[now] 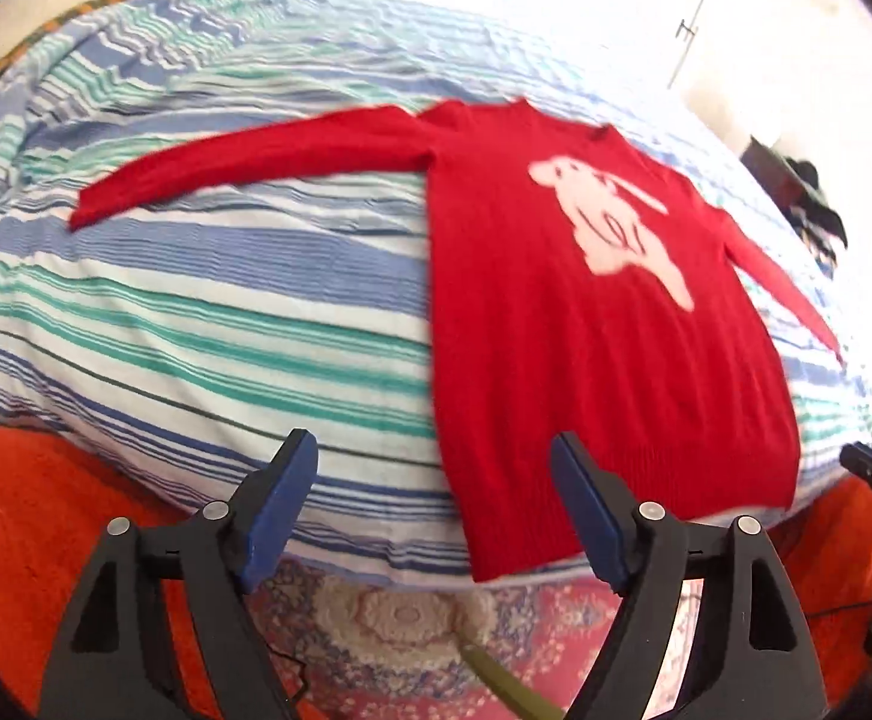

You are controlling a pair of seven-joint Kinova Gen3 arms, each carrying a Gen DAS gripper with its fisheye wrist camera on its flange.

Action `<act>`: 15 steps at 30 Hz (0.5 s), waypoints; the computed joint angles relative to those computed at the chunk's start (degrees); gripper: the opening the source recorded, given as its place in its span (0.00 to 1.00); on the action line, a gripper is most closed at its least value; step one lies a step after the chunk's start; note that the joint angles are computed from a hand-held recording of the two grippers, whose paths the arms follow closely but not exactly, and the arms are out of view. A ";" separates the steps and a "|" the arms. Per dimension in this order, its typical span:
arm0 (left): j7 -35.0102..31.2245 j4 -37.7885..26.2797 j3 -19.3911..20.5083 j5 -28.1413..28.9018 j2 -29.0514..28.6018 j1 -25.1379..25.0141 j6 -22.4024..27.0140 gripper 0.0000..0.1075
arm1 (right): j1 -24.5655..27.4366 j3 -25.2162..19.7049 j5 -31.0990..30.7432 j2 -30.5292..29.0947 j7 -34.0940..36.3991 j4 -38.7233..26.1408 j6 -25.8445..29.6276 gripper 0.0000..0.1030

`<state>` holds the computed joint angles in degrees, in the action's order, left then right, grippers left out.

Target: Fold small clothes

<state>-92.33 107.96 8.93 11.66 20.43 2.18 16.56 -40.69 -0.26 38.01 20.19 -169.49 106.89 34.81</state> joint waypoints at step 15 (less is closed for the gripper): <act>4.37 -10.77 -7.87 -15.16 13.53 16.66 -1.60 0.85 | 4.04 -4.24 12.94 12.83 6.25 -7.97 -6.59 0.62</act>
<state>-87.95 97.19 1.06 -3.50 33.97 18.83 14.96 -36.65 -4.50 50.95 33.02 -163.23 98.92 28.23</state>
